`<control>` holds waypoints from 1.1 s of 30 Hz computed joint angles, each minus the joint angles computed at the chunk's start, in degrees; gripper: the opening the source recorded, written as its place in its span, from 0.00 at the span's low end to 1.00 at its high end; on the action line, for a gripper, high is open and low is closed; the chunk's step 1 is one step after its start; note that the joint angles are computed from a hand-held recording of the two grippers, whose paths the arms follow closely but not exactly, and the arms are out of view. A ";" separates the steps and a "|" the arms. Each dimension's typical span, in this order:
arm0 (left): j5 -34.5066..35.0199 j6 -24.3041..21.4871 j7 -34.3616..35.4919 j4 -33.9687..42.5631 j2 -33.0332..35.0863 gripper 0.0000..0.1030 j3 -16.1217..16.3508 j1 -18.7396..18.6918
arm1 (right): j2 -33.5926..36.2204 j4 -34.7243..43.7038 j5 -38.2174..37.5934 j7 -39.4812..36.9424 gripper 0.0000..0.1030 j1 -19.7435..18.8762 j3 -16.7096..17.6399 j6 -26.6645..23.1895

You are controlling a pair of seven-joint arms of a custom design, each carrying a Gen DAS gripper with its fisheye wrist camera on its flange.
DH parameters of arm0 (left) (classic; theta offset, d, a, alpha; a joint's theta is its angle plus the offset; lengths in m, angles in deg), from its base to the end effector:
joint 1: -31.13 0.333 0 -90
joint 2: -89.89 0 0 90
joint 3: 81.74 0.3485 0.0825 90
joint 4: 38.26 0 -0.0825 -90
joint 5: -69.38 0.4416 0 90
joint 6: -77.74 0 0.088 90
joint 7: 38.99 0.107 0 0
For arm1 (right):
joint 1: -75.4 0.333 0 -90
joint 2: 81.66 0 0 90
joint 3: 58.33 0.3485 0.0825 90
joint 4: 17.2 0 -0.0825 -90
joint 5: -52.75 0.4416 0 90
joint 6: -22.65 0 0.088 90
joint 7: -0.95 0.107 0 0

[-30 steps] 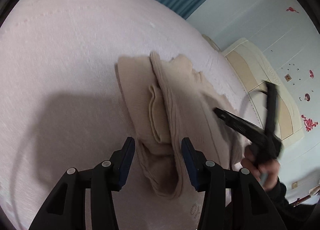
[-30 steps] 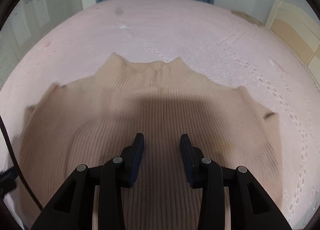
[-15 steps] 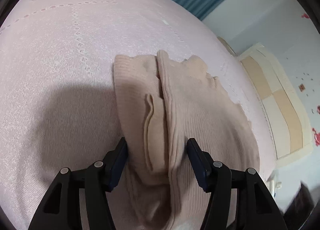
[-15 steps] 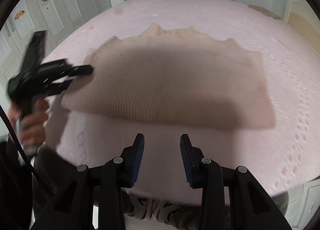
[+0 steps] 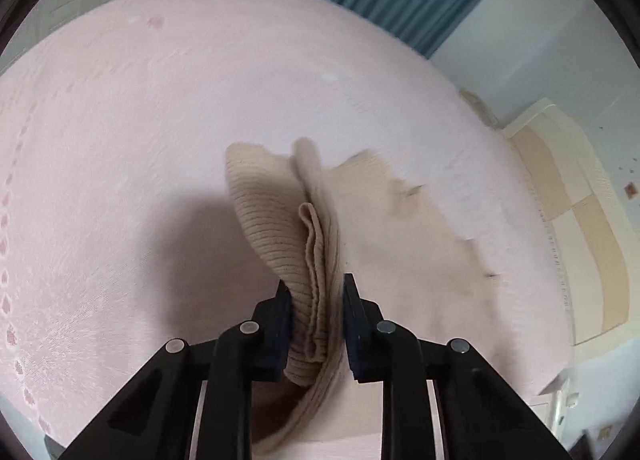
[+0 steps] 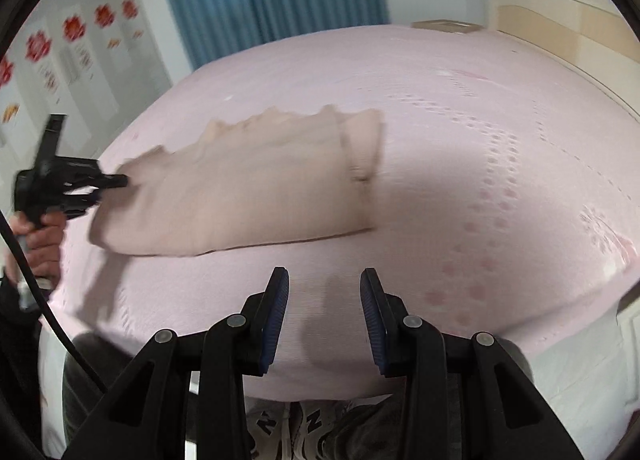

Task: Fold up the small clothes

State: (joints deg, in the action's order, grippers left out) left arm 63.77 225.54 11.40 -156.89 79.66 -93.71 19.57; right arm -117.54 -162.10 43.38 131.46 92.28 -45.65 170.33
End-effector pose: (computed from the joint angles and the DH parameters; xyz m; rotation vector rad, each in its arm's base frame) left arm 0.5488 -0.2457 0.6002 -2.3268 1.6536 -1.0033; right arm 0.3811 0.2324 0.5615 -1.6999 1.8396 -0.4906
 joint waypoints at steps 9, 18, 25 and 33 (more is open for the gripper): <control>15.50 -8.14 -9.36 21.46 11.96 0.19 -4.78 -4.78 | -4.78 -4.00 2.79 0.39 0.35 -2.83 -3.69 1.50; 8.67 -14.88 -3.07 40.89 30.58 0.19 -5.76 -12.50 | -7.90 -5.19 6.03 0.35 0.35 -4.74 -5.05 1.16; 8.37 -10.21 3.00 33.10 23.34 0.37 -3.12 -12.20 | -4.12 -3.30 8.83 -4.48 0.35 -0.88 -6.59 6.66; 17.16 -10.82 -1.51 15.12 9.28 0.49 -1.86 -8.38 | 9.52 5.67 17.17 -16.85 0.42 7.91 -11.06 19.79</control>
State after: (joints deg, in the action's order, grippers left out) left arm 80.94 214.72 9.89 -141.77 88.93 -95.56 11.19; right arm -108.02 -156.44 60.55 114.60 100.19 -56.71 190.12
